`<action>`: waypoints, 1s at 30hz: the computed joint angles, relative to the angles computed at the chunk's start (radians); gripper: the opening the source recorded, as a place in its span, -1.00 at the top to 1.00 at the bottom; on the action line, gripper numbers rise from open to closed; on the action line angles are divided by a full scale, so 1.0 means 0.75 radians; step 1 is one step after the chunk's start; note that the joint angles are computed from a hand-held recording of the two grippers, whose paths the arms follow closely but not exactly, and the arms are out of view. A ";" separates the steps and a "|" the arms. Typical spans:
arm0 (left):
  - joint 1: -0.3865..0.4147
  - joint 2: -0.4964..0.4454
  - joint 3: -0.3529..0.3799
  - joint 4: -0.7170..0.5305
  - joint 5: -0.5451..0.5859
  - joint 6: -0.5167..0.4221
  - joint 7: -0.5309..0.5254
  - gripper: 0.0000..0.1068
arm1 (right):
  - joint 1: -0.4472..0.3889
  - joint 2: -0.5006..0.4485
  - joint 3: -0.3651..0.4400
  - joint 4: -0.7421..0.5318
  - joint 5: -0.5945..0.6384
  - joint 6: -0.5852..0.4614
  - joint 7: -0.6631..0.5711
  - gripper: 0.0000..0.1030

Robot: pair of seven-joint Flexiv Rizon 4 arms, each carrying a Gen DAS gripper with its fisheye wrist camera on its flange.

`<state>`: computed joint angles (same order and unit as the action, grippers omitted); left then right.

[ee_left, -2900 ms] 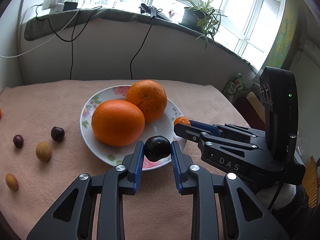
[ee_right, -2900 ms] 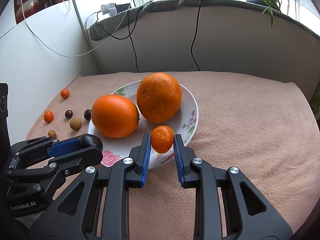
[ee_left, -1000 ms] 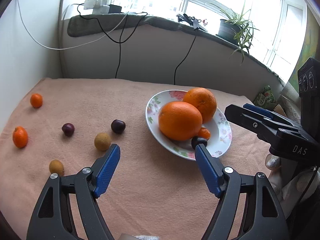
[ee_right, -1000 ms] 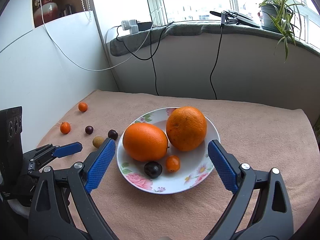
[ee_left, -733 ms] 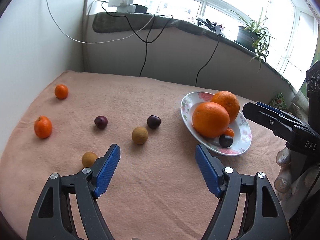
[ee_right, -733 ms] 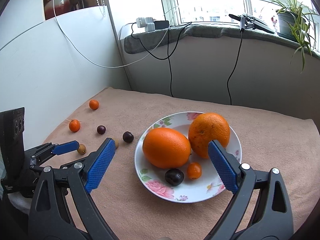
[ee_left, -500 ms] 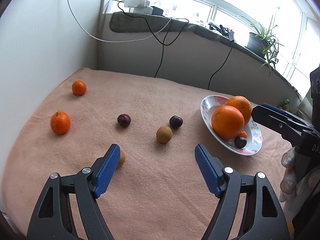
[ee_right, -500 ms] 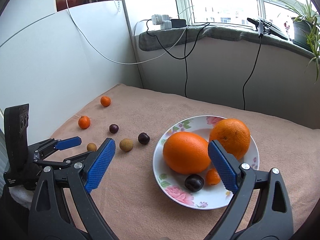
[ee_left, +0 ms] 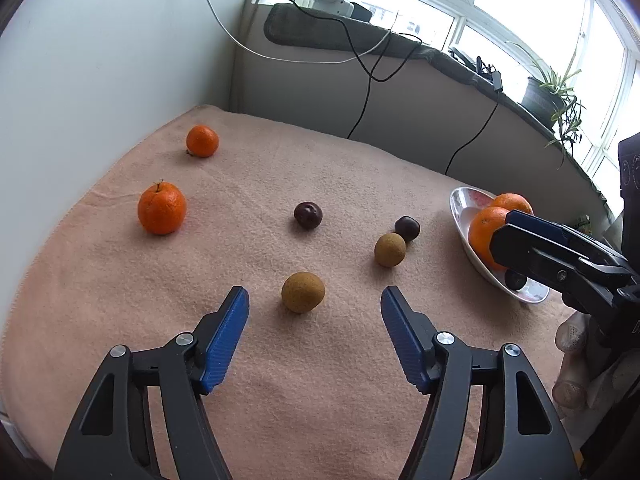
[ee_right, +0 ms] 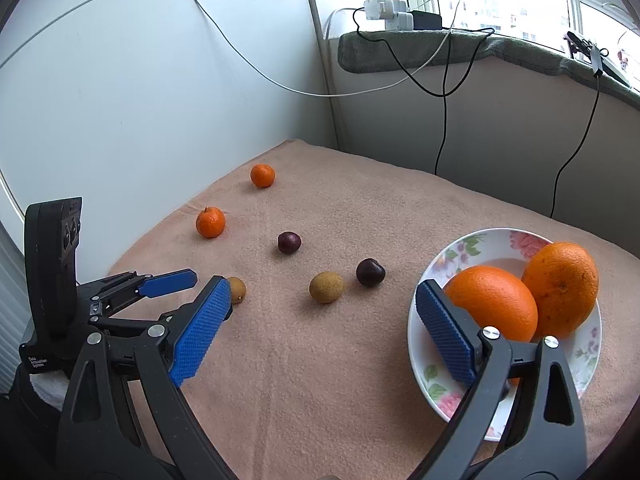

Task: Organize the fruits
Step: 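Grasp a brown kiwi with the left tool while the right tool grasps another kiwi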

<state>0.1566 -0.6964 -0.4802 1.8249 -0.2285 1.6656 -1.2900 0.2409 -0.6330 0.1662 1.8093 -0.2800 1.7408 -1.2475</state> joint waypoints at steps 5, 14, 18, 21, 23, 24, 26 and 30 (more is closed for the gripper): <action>0.034 -0.017 -0.033 -0.002 -0.001 -0.007 0.004 -0.26 | -0.101 -0.063 0.146 -0.078 -0.008 -0.082 -0.011 -0.77; 0.077 -0.052 -0.087 -0.012 -0.004 -0.032 0.034 0.02 | -0.058 -0.120 0.138 -0.198 0.047 -0.244 -0.041 -0.15; 0.089 -0.062 -0.101 -0.018 -0.014 -0.048 0.051 0.19 | 0.007 -0.136 0.068 -0.239 0.065 -0.292 -0.023 -0.06; 0.075 -0.064 -0.086 -0.030 -0.025 -0.061 0.062 0.24 | 0.029 -0.145 0.046 -0.258 0.074 -0.321 -0.020 0.00; 0.067 -0.067 -0.079 -0.041 -0.035 -0.071 0.071 0.28 | 0.044 -0.146 0.029 -0.264 0.076 -0.331 -0.021 0.01; 0.062 -0.069 -0.074 -0.045 -0.040 -0.073 0.075 0.28 | 0.055 -0.146 0.014 -0.265 0.074 -0.334 -0.018 0.01; 0.054 -0.075 -0.068 -0.059 -0.050 -0.082 0.085 0.29 | 0.070 -0.148 -0.007 -0.271 0.070 -0.349 -0.014 0.04; 0.027 -0.083 -0.040 -0.078 -0.070 -0.095 0.097 0.35 | 0.085 -0.156 -0.025 -0.286 0.065 -0.379 -0.013 0.11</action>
